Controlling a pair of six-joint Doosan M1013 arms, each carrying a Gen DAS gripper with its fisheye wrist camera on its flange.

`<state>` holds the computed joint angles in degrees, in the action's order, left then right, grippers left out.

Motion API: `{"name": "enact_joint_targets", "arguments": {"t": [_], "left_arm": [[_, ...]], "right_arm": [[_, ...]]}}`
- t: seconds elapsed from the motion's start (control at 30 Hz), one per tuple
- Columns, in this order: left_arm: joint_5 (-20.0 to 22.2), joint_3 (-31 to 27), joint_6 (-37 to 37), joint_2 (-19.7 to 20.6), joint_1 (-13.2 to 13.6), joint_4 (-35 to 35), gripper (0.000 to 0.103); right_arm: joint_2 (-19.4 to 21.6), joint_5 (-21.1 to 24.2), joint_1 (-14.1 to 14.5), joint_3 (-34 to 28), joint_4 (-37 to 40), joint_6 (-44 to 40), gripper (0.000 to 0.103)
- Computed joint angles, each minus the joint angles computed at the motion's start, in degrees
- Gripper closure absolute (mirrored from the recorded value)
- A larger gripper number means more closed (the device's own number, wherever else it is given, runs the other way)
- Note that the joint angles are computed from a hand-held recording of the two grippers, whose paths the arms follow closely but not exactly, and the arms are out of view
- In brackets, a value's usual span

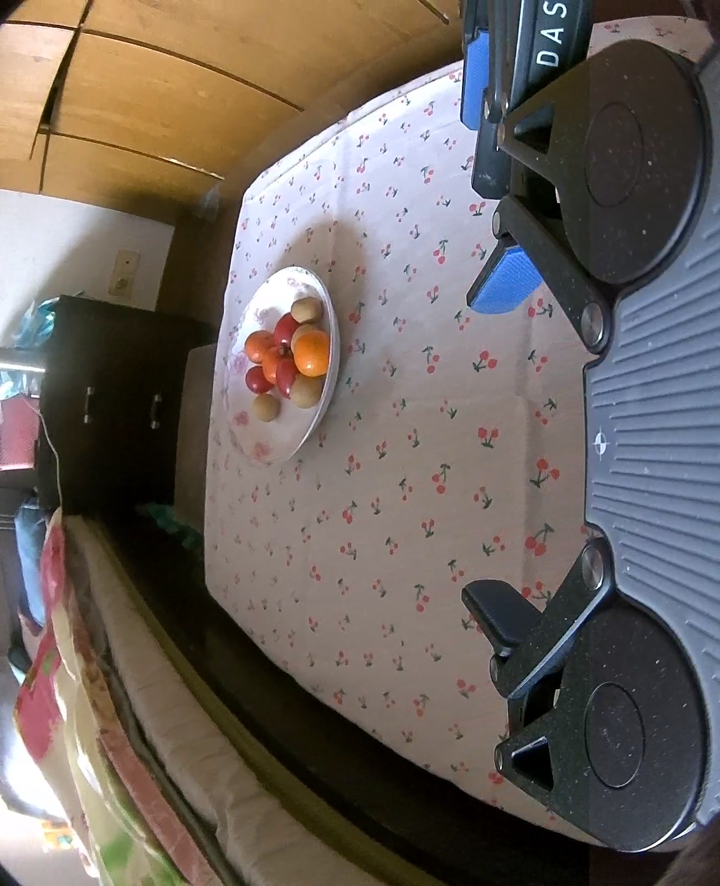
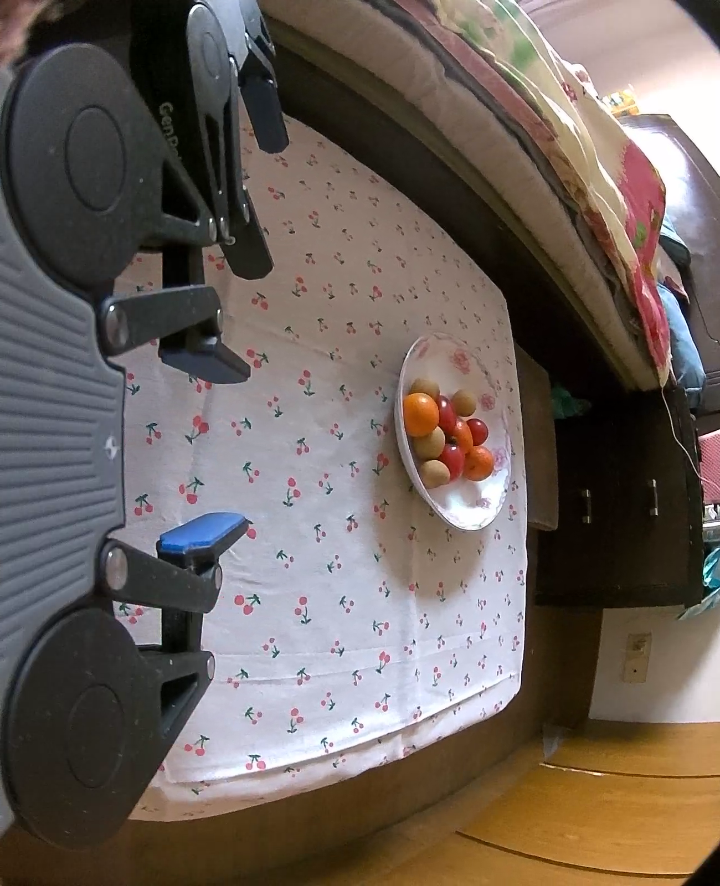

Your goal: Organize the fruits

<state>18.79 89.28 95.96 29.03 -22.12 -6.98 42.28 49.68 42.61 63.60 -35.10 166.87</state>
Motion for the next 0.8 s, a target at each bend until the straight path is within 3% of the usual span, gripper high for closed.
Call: {"name": "enact_joint_targets", "arguments": {"t": [0.1, 0.23, 0.8], "left_arm": [[-0.6, 0.3, -0.8, -0.3, -0.1, 1.0, 0.000], [0.8, 0.1, 2.0, -0.2, 0.3, -2.9, 0.000], [3.3, -0.3, 0.4, -0.2, 0.3, -2.2, 0.000]], "right_arm": [[-0.1, -0.3, 0.0, 0.2, -0.1, 0.4, 0.051], [-0.2, -0.3, 0.1, 0.4, 0.0, 0.5, 0.051], [-0.3, -0.3, 0.2, 0.6, 0.2, 0.7, 0.051]]}}
